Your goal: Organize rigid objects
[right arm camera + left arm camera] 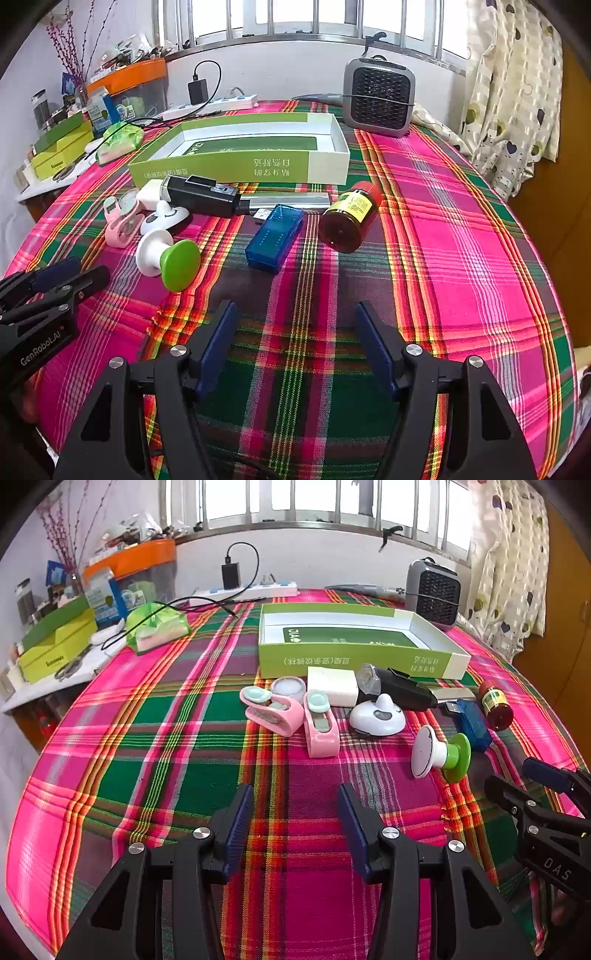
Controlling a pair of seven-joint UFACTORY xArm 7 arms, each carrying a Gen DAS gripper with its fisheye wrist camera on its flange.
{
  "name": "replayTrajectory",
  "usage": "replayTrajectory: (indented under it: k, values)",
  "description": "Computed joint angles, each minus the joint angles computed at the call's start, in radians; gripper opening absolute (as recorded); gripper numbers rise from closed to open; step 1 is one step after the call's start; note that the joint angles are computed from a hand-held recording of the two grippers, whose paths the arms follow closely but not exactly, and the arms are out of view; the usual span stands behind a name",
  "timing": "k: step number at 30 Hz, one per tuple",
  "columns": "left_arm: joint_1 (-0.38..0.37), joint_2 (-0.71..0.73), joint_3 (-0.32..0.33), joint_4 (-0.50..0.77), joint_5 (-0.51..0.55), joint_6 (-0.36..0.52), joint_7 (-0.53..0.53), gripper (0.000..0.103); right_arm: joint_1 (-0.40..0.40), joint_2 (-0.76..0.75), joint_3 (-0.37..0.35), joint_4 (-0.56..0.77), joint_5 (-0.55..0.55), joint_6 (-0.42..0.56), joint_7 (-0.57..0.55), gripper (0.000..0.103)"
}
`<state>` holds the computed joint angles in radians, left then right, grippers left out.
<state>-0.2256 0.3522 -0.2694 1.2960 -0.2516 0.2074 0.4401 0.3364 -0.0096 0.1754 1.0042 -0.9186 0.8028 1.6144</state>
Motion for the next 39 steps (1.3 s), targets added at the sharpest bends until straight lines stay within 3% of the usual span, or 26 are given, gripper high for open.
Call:
replayTrajectory:
  k: [39]
  values:
    - [0.004,-0.013,-0.007,-0.029,0.009,-0.03,-0.004,0.046,0.003,0.004,-0.001,0.004,0.0,-0.001,0.003,0.066]
